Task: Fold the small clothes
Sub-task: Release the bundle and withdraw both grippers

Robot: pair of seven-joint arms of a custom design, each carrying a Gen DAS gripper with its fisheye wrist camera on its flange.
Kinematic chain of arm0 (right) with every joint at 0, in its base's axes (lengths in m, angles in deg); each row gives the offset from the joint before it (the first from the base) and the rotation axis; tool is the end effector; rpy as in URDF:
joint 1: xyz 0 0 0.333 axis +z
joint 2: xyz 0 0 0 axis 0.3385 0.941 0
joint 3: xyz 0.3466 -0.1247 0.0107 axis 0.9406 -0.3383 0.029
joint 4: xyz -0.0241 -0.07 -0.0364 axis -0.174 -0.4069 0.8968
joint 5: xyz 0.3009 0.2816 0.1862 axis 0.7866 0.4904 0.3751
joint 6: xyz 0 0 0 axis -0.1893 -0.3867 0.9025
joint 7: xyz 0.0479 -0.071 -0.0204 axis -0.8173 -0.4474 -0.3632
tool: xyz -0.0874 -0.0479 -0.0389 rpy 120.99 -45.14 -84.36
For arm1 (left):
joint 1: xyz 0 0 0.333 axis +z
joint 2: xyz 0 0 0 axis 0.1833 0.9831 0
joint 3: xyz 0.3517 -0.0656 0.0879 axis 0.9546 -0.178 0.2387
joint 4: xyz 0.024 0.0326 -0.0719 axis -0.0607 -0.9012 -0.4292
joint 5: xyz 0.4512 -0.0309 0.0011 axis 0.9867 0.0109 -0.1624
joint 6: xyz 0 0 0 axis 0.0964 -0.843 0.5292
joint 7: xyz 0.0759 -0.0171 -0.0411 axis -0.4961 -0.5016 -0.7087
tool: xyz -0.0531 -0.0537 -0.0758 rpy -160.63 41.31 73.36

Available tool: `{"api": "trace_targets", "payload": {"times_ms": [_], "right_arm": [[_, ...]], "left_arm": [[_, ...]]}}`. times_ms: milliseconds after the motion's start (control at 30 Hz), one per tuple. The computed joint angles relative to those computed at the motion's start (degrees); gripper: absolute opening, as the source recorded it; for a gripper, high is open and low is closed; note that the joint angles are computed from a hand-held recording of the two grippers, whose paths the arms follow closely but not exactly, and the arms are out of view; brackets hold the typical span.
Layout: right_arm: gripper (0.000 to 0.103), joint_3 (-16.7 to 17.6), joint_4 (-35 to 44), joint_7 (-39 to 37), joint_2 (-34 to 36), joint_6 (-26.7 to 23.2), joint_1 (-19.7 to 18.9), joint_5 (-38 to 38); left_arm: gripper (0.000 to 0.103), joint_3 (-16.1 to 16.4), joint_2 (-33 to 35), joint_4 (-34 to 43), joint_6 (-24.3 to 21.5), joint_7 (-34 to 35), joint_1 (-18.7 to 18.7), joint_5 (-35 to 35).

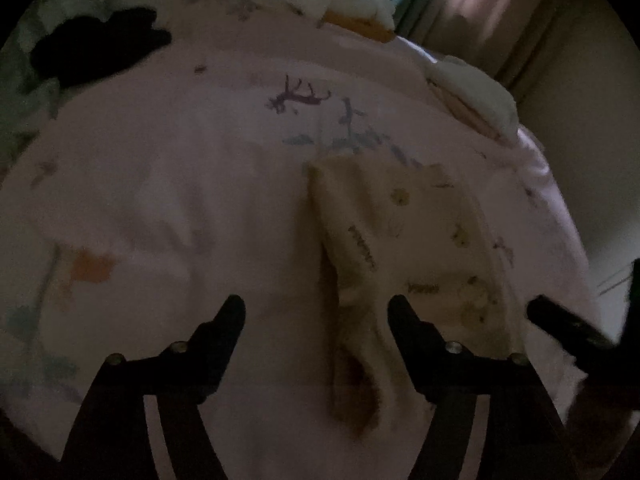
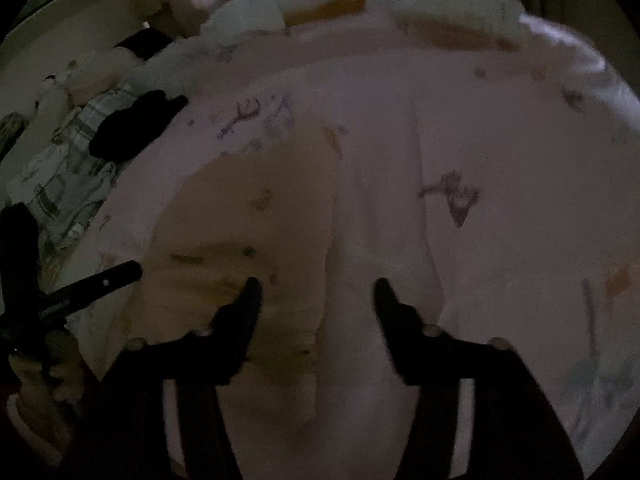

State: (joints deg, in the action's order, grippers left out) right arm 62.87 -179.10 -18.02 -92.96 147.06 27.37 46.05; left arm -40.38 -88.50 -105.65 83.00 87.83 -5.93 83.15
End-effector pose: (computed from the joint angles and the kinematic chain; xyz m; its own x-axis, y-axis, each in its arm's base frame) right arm 0.5972 0.0638 0.4894 0.4051 -0.8649 -0.2964 -0.8038 -0.1825 -0.5662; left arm 0.4752 -0.3009 0.5156 0.2806 -0.9197 0.2746 -0.7546 -0.3882 -0.5290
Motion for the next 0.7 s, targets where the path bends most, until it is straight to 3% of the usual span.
{"api": "trace_targets", "payload": {"times_ms": [67,300,467,700], "right_arm": [[0.077,0.2,0.0,1.2,-1.0,-0.1,0.0,-0.9],[0.087,0.3,0.0,2.3,-2.5,-2.6,0.6,-2.5],[0.092,0.7,-0.7,3.9,-3.2,-1.1,0.7,-4.3],[0.097,0.7,-1.9,3.7,-4.6,0.9,1.4,-4.7]], "left_arm": [[0.082,-0.1,0.0,0.3,0.3,0.6,-0.2,0.1],[0.084,-0.4,0.3,1.1,-1.2,3.3,-1.2,0.3],[0.102,-2.0,-0.5,1.2,-1.0,1.1,0.0,5.3],[0.102,-2.2,-1.4,1.4,-0.3,-1.7,-0.2,7.6]]}}
